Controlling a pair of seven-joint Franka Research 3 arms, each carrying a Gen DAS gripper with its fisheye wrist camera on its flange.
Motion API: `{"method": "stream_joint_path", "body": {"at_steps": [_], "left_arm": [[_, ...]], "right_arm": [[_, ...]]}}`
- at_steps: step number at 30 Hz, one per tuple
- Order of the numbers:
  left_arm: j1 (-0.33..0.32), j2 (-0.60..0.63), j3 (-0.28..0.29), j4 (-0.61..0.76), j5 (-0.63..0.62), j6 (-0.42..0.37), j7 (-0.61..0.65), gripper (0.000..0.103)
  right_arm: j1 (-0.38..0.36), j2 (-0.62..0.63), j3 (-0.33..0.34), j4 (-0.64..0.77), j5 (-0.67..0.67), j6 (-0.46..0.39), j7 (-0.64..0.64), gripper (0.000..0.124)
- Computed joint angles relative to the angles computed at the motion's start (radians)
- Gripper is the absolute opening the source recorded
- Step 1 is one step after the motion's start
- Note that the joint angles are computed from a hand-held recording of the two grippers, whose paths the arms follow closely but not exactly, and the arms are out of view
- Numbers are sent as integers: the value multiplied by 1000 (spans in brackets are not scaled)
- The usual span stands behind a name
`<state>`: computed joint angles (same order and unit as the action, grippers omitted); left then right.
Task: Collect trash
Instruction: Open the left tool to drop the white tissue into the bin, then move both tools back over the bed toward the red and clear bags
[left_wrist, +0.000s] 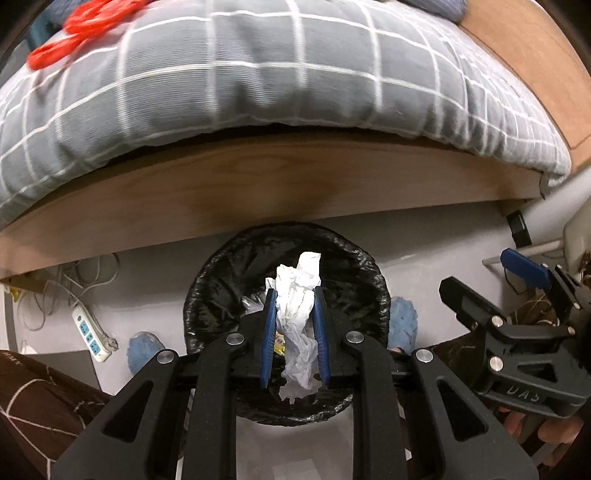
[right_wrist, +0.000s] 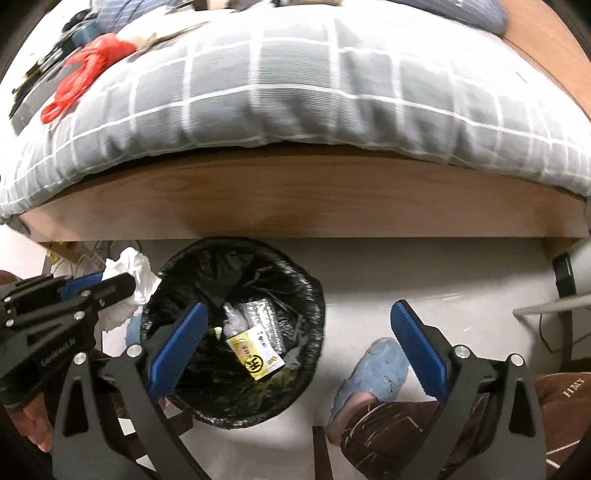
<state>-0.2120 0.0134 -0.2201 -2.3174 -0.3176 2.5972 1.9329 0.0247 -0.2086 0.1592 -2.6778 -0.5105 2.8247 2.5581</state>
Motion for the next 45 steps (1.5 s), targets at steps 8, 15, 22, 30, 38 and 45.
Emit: {"method": "stream_joint_path", "body": {"at_steps": [8,15,22,30,38,45], "left_arm": [[-8,-10,0,-24,52,34,-42,45],[8,-26,17,-53,44,85,-39,82],[25,-55,38,-80,86,119,-86,97],[37,-105,70,-87,112,121,-119,97],[20,-167,117,-70,-3,97,-28,97],[36,-202,122,-48,57,125,-63,97]], "right_arm": [[-10,-6,0,-7,-8,6,27,95],[-1,12,0,16,-4,2,13,95],[29,31,-7,40,8,17,3,95],[33,5,25,74,-78,-2,68,95],[7,-76,69,104,-127,-5,88,95],[-11,-97,84,153,-134,-16,64,95]]}}
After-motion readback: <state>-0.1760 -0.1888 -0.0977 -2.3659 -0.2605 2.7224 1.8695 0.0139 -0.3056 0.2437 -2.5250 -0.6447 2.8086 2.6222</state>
